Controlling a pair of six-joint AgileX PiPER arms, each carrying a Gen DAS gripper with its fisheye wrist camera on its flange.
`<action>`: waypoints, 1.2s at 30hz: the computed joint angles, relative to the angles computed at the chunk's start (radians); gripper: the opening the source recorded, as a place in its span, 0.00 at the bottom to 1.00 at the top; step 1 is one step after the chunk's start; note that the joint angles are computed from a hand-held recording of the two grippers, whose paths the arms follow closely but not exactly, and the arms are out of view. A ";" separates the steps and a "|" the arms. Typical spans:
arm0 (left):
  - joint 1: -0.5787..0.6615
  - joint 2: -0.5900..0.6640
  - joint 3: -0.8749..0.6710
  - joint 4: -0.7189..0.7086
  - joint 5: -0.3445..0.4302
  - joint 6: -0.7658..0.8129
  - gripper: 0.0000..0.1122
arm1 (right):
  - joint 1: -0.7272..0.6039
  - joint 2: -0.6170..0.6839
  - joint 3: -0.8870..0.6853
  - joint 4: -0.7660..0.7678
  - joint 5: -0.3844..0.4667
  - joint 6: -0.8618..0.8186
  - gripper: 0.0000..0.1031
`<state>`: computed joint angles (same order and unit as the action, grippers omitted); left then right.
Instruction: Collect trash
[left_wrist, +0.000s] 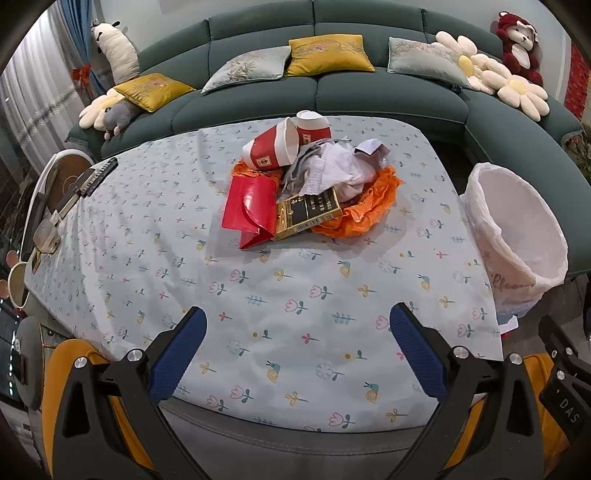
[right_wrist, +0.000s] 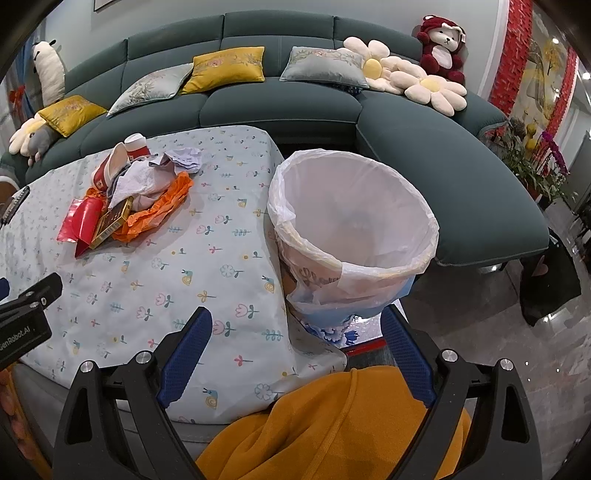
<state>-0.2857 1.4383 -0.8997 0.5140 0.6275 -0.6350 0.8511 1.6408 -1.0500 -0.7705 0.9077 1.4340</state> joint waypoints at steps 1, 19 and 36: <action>0.002 0.000 0.000 -0.015 0.004 0.016 0.85 | 0.000 0.000 0.002 -0.002 -0.002 0.004 0.86; -0.013 -0.010 0.014 0.008 -0.009 0.010 0.85 | 0.001 -0.002 0.005 0.000 -0.004 0.003 0.86; -0.028 -0.012 0.025 0.055 -0.020 -0.038 0.85 | 0.003 0.001 0.008 -0.002 -0.005 0.009 0.86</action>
<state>-0.3142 1.4263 -0.8744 0.5694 0.6075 -0.6731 0.8546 1.6416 -1.0417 -0.7729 0.9029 1.4428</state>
